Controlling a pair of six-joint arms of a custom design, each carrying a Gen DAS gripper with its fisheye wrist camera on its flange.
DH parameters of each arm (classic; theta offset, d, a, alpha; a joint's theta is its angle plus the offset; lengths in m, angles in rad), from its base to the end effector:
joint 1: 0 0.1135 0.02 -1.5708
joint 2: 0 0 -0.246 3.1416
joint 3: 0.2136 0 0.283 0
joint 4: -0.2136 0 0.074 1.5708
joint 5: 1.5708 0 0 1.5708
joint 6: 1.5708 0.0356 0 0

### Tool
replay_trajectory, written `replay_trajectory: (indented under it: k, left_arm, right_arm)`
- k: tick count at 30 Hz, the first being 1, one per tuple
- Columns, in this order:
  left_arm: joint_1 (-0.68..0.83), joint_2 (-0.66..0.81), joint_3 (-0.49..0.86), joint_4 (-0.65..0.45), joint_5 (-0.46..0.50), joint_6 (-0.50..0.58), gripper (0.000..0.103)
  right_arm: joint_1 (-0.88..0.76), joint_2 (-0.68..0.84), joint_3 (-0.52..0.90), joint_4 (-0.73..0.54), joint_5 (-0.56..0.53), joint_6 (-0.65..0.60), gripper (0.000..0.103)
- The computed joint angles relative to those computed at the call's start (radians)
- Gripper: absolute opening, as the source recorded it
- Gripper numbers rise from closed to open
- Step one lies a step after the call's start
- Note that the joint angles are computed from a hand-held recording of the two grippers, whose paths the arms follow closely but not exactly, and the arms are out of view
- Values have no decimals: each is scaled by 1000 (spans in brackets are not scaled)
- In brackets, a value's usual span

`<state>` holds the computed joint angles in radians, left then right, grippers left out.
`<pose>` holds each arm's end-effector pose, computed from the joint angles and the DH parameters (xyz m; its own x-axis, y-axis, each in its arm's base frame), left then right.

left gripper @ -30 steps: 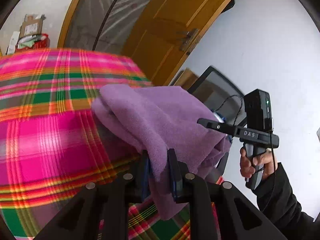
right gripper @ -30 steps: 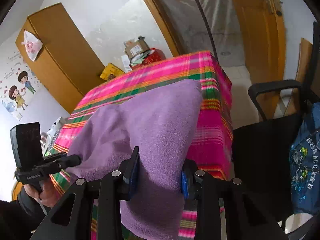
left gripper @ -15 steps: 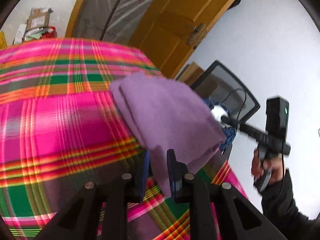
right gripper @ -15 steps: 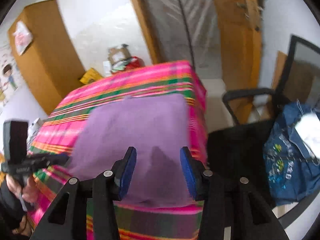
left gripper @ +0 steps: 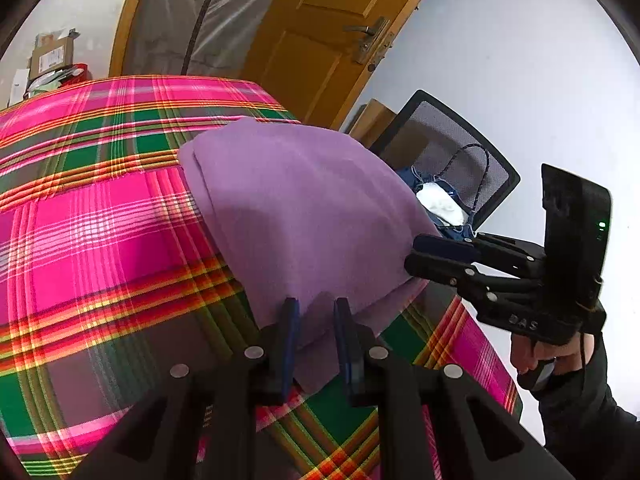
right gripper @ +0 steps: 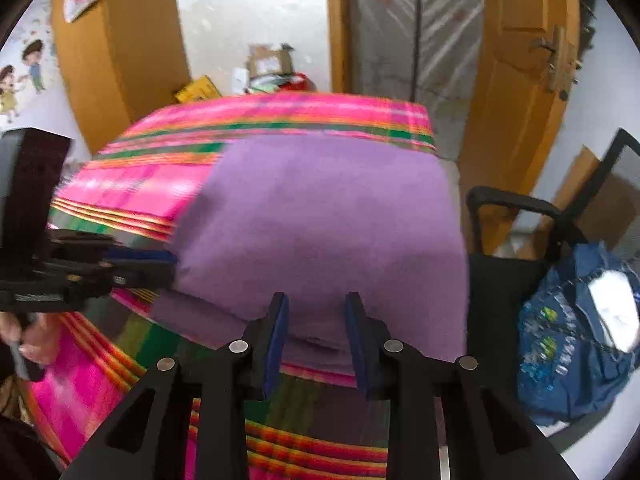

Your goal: Fold clothes

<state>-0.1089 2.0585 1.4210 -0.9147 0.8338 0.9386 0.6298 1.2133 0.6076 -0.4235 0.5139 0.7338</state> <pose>0.3898 -0.0691 0.1165 -0.5173 0.6020 -0.6083 0.8531 0.3062 -0.4225 0.2120 0.1328 0.1458 -0.7206 0.1965 -0.6649 0.2350 0.9715 0.0324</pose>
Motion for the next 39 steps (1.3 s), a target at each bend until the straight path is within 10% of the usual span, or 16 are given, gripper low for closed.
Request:
replay_trajectory:
  k: [19, 39]
  left_arm:
    - [121, -68, -47, -94, -17, 91, 18]
    - [433, -331, -283, -206, -3, 441, 18]
  right_arm:
    - [88, -86, -4, -114, 122, 250, 30]
    - [681, 356, 451, -780, 289, 1179, 46]
